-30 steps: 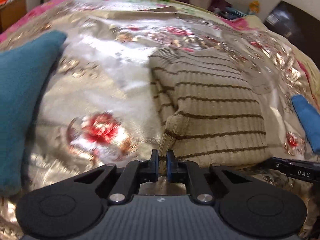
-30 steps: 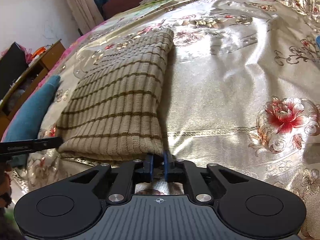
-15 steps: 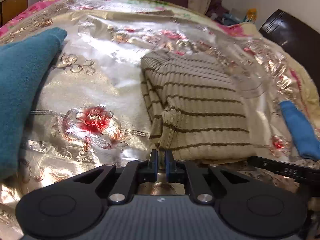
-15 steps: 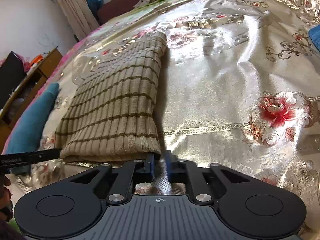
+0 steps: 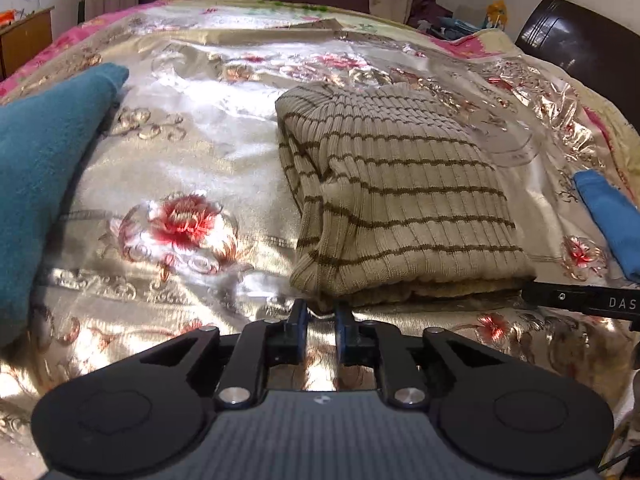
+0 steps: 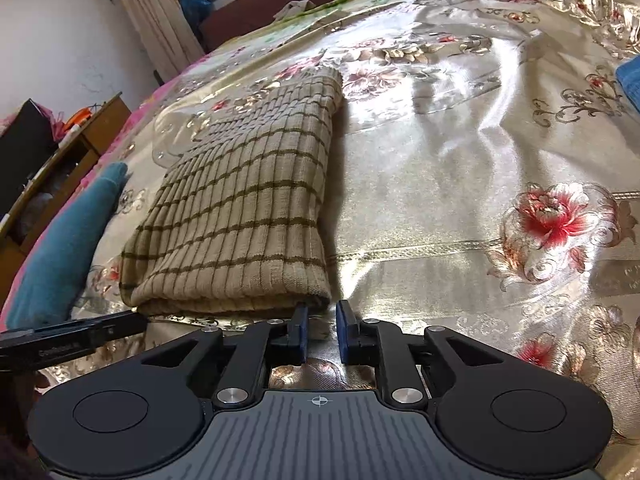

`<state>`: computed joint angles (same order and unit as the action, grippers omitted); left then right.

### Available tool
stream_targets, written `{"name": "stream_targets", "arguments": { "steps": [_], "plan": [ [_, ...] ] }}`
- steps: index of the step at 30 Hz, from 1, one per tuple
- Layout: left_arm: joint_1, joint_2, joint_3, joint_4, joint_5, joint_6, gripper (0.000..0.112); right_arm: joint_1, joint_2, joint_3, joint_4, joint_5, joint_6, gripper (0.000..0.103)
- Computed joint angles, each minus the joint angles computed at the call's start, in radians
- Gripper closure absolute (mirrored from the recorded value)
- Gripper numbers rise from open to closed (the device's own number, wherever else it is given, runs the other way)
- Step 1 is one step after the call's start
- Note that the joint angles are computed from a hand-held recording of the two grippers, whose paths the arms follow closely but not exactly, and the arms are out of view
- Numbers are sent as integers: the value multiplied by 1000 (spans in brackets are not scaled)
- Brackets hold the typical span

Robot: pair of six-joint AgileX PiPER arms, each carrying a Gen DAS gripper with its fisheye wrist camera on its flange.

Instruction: Fold small clothes

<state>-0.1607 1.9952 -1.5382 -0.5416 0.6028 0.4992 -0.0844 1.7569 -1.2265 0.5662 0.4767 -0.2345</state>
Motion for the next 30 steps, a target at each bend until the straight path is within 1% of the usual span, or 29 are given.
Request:
{"name": "stream_targets", "arguments": {
  "steps": [4,6,9,11,13,16,18,20,22,24,27,30],
  "plan": [
    [-11,-8,21,6,-40,-10,91,9,10,-7,19,-7,-36,79],
    [-14,-16,39,-12,-68,6,91,16,19,-12,11,-14,-38,79],
    [-18,-25,51,-35,-93,34,99,19,32,-24,8,-21,-44,79],
    [-29,-21,42,26,-98,-13,100,22,39,-27,3,-30,-46,80],
    [-34,-17,37,94,-105,-75,103,35,42,-33,-86,-43,32,89],
    [-14,-8,23,163,-96,-175,104,23,39,-27,-86,-47,53,89],
    [23,5,3,110,-51,-170,104,12,36,-19,-69,-48,47,89],
    [50,-5,13,36,-33,-130,104,14,31,-16,-73,-46,44,88],
    [66,-29,39,-34,-32,-77,104,19,21,-9,-68,-45,30,81],
    [67,-54,63,-75,-43,-32,104,23,5,3,-70,-44,32,80],
    [52,-65,53,-91,-39,12,103,40,-30,28,-153,-67,120,78],
    [15,-64,35,-55,-35,4,102,56,-65,50,-195,-96,169,78]
  ]
}}
